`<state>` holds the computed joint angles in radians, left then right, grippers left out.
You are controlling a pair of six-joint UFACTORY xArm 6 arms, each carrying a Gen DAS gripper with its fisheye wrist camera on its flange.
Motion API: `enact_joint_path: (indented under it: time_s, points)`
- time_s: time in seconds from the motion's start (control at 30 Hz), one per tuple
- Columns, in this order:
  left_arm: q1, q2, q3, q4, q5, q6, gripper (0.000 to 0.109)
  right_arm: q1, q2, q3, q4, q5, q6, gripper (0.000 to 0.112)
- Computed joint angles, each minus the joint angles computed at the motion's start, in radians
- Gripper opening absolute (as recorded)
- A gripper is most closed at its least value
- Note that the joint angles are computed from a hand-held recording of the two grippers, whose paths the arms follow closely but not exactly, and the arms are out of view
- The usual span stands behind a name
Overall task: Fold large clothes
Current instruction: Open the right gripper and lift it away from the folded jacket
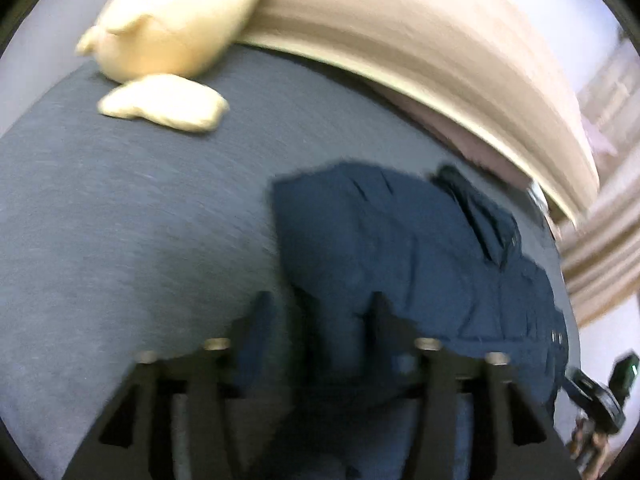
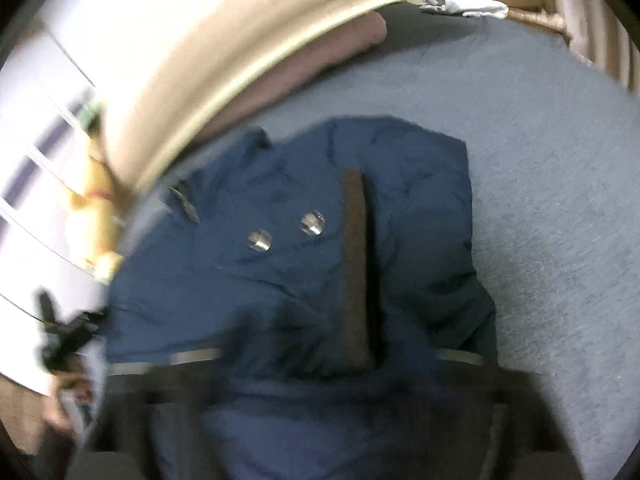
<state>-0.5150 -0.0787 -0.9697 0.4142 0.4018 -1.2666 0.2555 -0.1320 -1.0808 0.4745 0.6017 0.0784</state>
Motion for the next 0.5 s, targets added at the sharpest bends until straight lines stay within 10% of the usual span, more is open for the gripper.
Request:
enact_joint_path:
  time_s: [0.2, 0.4, 0.5]
  points:
    - [0.026, -0.026, 0.036, -0.022, -0.027, -0.019, 0.072, -0.108, -0.046, 0.016, 0.122, -0.073, -0.051, 0.093]
    - [0.032, 0.038, 0.019, -0.128, -0.099, 0.078, 0.072, -0.193, 0.17, -0.154, 0.26, 0.086, -0.122, 0.087]
    - [0.035, 0.048, 0.011, -0.112, -0.108, 0.086, 0.072, -0.184, 0.246, -0.222, 0.268, 0.114, -0.146, 0.054]
